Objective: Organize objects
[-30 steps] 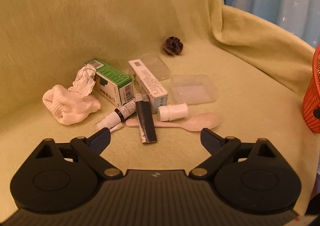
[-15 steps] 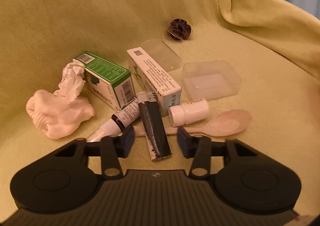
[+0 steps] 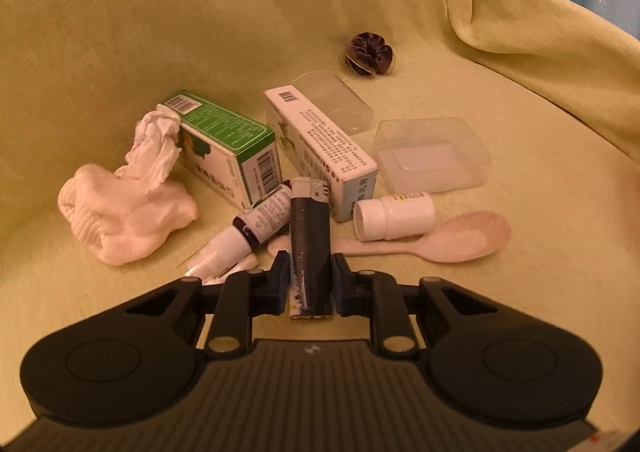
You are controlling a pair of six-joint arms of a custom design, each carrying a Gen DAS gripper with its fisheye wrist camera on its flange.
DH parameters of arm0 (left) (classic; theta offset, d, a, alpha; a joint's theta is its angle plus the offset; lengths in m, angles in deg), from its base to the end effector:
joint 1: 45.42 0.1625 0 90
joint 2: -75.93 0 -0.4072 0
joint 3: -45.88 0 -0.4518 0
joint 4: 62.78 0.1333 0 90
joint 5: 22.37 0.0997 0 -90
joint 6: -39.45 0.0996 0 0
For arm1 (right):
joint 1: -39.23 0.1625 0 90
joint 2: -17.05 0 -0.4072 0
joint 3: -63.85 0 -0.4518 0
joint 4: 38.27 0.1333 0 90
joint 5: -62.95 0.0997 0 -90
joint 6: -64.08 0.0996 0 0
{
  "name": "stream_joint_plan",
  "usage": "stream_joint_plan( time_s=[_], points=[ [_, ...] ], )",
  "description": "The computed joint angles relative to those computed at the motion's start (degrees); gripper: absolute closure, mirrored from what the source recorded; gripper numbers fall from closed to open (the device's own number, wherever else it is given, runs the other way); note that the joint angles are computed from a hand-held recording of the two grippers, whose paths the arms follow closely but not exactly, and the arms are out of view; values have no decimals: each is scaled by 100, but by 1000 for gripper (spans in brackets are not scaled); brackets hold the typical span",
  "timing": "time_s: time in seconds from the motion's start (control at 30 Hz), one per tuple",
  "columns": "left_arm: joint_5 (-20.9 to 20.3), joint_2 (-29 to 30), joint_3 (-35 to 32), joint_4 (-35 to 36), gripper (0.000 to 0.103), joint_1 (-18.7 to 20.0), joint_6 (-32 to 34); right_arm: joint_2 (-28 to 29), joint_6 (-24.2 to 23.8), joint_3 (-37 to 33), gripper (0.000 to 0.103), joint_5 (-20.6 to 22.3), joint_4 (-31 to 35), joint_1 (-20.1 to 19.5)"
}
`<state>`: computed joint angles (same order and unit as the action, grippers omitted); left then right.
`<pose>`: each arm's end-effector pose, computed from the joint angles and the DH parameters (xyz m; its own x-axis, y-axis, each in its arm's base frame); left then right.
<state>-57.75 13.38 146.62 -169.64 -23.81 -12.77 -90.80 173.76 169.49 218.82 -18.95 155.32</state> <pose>-0.4925 -0.4258 0.1545 -0.6462 0.1255 -0.7528 0.5799 0.7220 -0.3774 0.1860 -0.2833 0.4603 -0.1310 -0.0455 0.9903 -0.7505 0.6573 -0.0690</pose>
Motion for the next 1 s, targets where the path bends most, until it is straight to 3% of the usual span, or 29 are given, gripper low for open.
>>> stream_joint_plan(
  time_s=[0.1, 0.33, 0.7, 0.83, 1.0],
  points=[
    [-7, -78, 46, 15, 86, -42, -88, -52, -277, 120, 98, 1, -173, -7],
    [92, -228, 65, -32, 86, -183, -120, -111, -240, 135, 98, -42, -215, -21],
    [66, -193, -99, -643, 86, -331, 476, -88, -201, 106, 98, -131, -173, -52],
    [-420, 38, -373, -1470, 86, -328, 1554, -104, -128, 95, 98, -171, -124, -64],
    [-1781, 576, -1129, -2390, 86, -214, 3235, -125, -166, 117, 98, -197, -128, -36]
  ],
)
